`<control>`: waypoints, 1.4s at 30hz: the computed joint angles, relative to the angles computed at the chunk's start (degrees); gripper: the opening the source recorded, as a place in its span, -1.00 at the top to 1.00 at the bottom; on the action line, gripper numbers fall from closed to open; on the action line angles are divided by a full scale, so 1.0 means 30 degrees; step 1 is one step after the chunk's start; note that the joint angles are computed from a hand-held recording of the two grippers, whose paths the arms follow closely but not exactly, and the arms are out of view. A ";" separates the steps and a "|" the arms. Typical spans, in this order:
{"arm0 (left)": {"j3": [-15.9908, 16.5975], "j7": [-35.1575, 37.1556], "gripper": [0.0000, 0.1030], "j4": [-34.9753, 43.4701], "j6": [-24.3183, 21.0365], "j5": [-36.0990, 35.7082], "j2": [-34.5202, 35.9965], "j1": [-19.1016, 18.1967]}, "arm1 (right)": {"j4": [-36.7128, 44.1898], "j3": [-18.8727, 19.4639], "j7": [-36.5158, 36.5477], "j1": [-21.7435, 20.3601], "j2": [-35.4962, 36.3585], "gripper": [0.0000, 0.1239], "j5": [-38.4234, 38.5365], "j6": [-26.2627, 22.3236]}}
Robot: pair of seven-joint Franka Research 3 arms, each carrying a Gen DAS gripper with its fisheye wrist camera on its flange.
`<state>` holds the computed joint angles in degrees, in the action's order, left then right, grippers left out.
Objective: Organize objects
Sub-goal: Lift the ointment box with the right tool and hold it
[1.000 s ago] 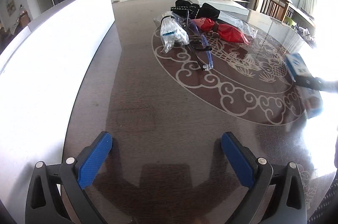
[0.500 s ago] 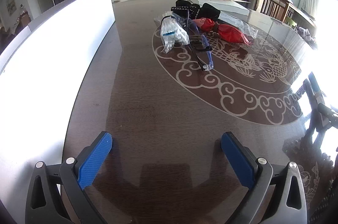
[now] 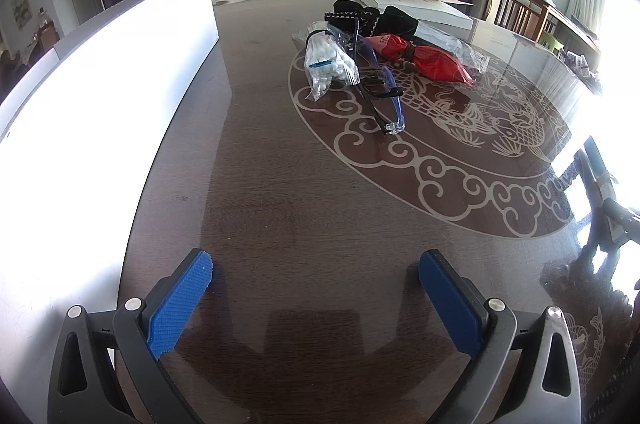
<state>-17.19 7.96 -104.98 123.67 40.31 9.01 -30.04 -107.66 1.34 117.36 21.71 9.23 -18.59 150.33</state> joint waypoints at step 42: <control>0.2653 0.6843 -0.11 1.1777 -0.1837 -0.2628 0.7803 -0.0582 | -0.0068 0.0028 0.0230 -0.0027 -0.0096 -0.60 -0.0116 -0.0077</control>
<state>-9.23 28.49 -69.65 118.16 32.43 32.42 -31.78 -107.87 1.42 118.05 21.63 8.94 -18.94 150.10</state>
